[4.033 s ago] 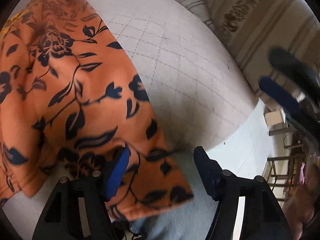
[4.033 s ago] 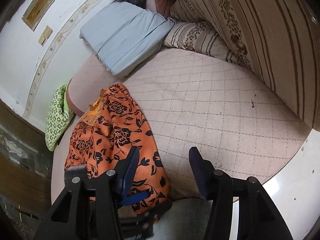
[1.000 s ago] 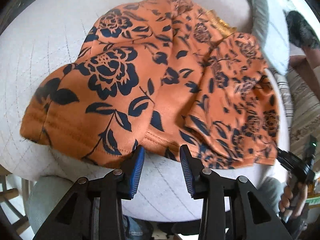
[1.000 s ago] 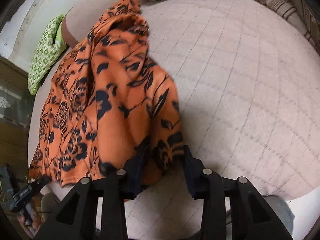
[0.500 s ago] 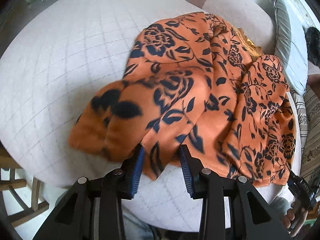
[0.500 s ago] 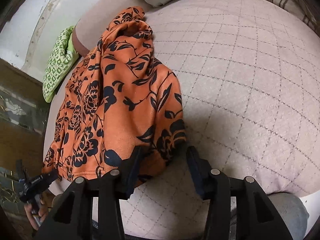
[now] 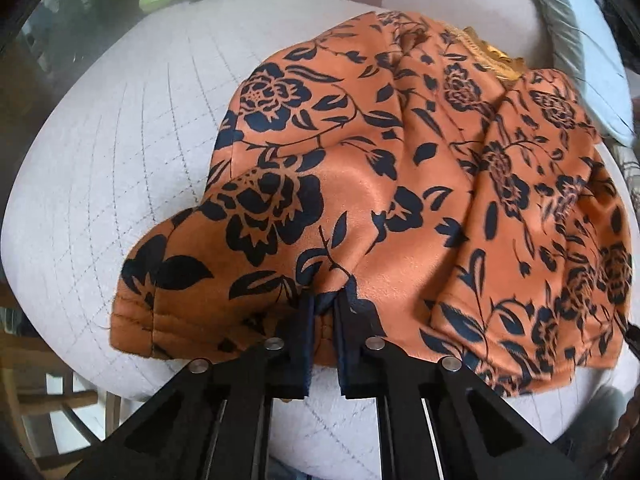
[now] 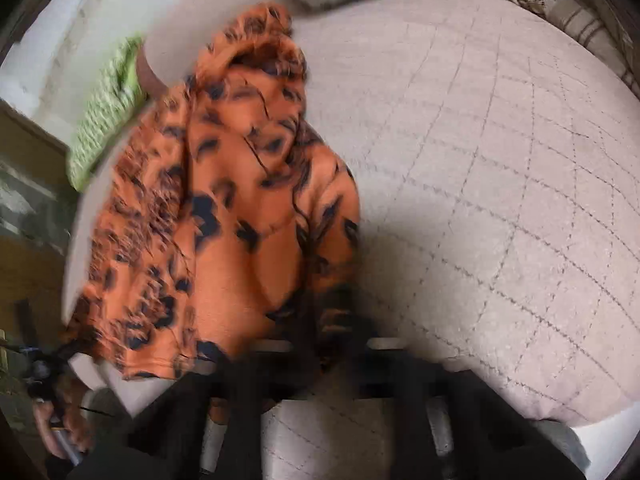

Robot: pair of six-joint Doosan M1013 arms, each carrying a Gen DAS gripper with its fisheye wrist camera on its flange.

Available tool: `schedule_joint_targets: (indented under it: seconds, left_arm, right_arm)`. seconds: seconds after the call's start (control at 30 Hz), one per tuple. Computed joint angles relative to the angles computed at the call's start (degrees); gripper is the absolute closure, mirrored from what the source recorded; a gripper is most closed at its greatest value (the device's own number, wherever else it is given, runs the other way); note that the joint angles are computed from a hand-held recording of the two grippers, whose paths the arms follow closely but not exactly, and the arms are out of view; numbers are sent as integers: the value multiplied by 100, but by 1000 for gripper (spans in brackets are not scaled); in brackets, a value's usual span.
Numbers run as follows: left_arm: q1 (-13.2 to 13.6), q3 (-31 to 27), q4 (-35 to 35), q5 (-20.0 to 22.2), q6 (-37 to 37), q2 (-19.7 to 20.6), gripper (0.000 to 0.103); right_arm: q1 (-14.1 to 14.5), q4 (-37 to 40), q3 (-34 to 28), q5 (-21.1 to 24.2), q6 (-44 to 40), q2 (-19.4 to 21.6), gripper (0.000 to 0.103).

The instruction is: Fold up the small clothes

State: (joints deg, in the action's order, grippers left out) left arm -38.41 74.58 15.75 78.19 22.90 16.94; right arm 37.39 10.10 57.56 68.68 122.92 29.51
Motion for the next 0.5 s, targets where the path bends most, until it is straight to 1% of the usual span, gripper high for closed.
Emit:
schedule_joint_targets:
  seconds: [0.03, 0.07, 0.17, 0.23, 0.3, 0.37, 0.4, 0.43, 0.5]
  left_arm:
    - [2, 41, -32, -68, -39, -62, 96]
    - [-36, 147, -4, -210, -169, -213, 96]
    - [-166, 292, 172, -363, -387, -530, 96]
    - [-266, 295, 338, -329, -423, -638, 96]
    - [-340, 267, 428, -187, -413, -694, 96]
    - [-357, 270, 397, -78, -366, -695, 96]
    - [-364, 276, 386, -6, -321, -664, 96]
    - [-361, 270, 364, 41, -263, -633, 96]
    - [-378, 260, 321, 210, -149, -539, 96]
  right_arm:
    - [11, -48, 53, -99, 48, -97, 98]
    - [31, -159, 94, -154, 88, -190, 98]
    - [31, -231, 411, -411, 175, -656, 98]
    - [14, -178, 689, -539, 203, -1014, 99]
    - [52, -416, 849, -343, 350, -1215, 99]
    - [19, -302, 1024, -200, 433, -1294, 99]
    - [24, -372, 1122, -105, 511, -1293, 99]
    - [31, -469, 1139, -25, 584, -1256, 98]
    - [-9, -418, 1184, 77, 666, -1150, 98]
